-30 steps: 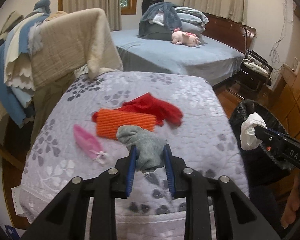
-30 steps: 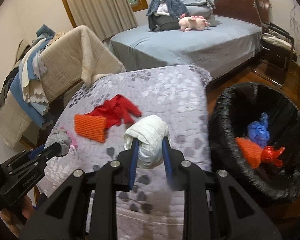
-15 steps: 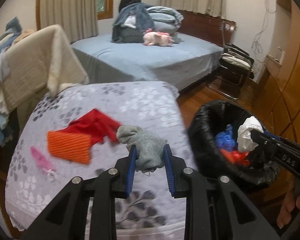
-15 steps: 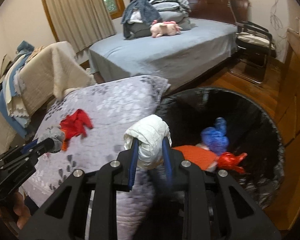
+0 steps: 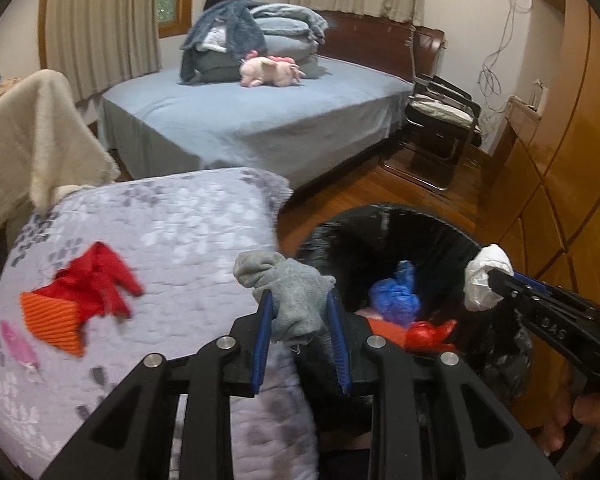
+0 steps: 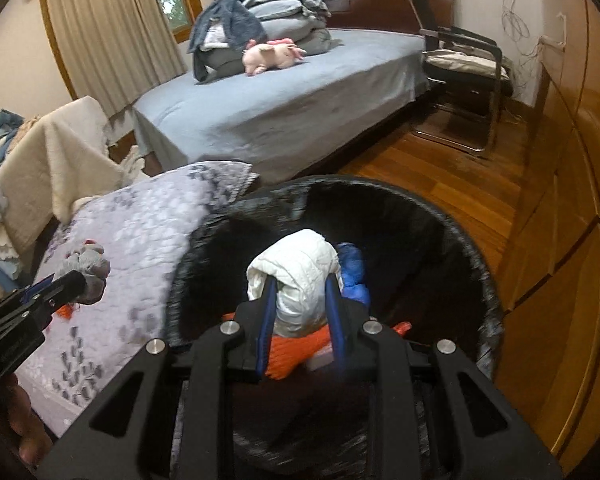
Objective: Collect trash
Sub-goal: 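Carry the grey sock and white tissue over the bin with both tools, then open both tools to drop the sock and tissue into the bin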
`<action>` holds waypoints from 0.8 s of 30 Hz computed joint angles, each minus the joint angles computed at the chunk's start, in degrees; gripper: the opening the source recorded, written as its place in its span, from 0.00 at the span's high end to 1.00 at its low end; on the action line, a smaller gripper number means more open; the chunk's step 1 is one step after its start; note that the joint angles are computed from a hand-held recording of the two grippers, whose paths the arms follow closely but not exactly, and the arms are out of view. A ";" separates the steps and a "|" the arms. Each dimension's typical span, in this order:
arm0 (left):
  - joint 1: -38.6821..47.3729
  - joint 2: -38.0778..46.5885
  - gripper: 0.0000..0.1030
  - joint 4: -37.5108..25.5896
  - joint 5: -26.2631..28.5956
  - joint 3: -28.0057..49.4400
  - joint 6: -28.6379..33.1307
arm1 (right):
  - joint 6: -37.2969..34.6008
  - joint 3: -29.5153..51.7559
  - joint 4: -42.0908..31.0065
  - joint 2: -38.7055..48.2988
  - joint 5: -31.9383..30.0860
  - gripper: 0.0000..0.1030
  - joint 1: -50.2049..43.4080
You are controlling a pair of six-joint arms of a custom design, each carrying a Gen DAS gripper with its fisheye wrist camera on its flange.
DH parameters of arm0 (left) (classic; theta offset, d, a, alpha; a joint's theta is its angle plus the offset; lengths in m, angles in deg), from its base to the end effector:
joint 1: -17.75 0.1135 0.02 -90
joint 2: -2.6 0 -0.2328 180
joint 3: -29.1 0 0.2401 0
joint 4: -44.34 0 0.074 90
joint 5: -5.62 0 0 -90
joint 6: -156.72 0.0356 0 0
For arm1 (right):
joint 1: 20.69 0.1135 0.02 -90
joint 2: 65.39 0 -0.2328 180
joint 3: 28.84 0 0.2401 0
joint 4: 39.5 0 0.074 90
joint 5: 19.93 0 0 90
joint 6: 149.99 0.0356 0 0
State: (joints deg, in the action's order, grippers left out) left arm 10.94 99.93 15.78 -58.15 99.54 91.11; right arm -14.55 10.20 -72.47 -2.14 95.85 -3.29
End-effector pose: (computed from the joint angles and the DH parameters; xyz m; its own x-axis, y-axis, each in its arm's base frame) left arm 0.3198 -0.0540 0.1486 -0.5981 0.4445 -0.6668 0.6613 0.7438 -0.0973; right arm 0.1875 0.0425 0.1338 -0.5943 0.4861 -0.6407 0.5403 0.8314 0.1297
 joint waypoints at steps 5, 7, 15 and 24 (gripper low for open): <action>-7.63 2.07 0.73 2.60 -2.01 0.54 -4.45 | -4.96 -3.05 6.15 1.19 -3.98 0.77 -8.24; -10.58 4.21 0.73 3.63 -3.03 1.83 -5.89 | -6.71 -3.74 8.94 2.73 -6.14 0.76 -11.44; -15.70 13.00 0.54 5.79 -5.65 7.39 -5.21 | -9.73 -5.14 16.97 9.46 -10.54 0.66 -19.22; -11.64 13.45 0.46 5.61 -5.34 7.36 -2.58 | -5.51 -7.52 12.67 3.53 -7.64 0.63 -15.75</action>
